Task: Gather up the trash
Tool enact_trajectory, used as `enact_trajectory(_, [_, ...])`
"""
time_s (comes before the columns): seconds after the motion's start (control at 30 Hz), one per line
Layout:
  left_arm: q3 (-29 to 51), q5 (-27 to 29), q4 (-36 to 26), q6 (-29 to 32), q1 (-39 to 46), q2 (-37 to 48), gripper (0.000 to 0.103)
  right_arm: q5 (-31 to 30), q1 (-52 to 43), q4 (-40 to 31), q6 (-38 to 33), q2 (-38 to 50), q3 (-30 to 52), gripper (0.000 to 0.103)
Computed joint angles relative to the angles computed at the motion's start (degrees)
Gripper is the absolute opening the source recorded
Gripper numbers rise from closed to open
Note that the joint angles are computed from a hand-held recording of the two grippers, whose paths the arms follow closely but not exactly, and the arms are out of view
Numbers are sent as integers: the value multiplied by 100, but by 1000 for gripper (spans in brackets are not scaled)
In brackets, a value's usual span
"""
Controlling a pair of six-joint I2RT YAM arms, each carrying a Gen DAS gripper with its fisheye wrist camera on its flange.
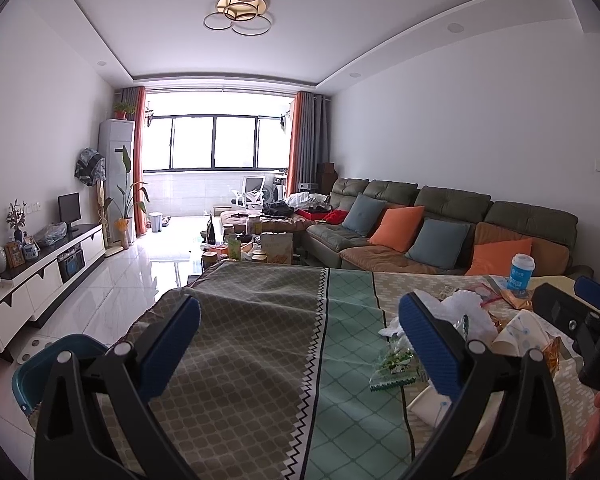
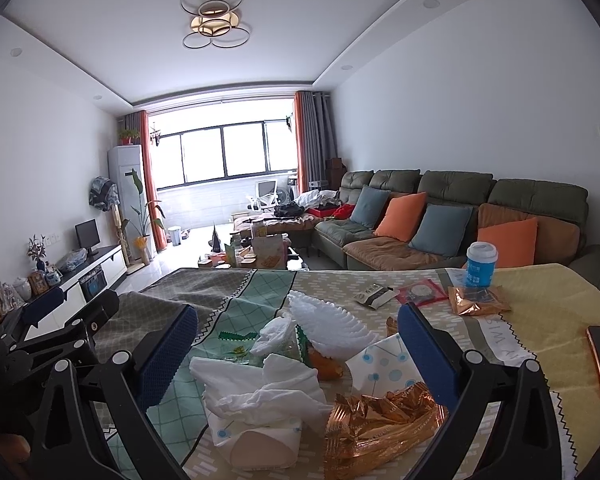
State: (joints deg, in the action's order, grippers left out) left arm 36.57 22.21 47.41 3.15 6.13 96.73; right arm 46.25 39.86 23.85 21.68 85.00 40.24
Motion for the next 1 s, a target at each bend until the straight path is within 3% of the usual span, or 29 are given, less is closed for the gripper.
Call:
enact_trajectory(0.33, [38, 298, -181, 149, -29, 32, 100, -48, 37, -63, 164, 14, -73, 99])
enact_trajectory(0.53, [359, 1048, -1046, 541, -33, 157, 100, -108, -131, -734, 661, -189, -100, 99])
enact_trajectory(0.73, [807, 1852, -2289, 1163, -114, 342, 100, -1138, -1104, -1573, 1203, -474, -189, 94])
enact_trajectory(0.9, [1200, 2199, -3356, 1625, -348, 493, 98, -2648, -2090, -1545, 1150, -444, -328, 72])
enact_trajectory(1.0, [1594, 2345, -3995, 1806, -442, 739, 80, -3567, -2528, -1351, 1101, -383, -413, 55])
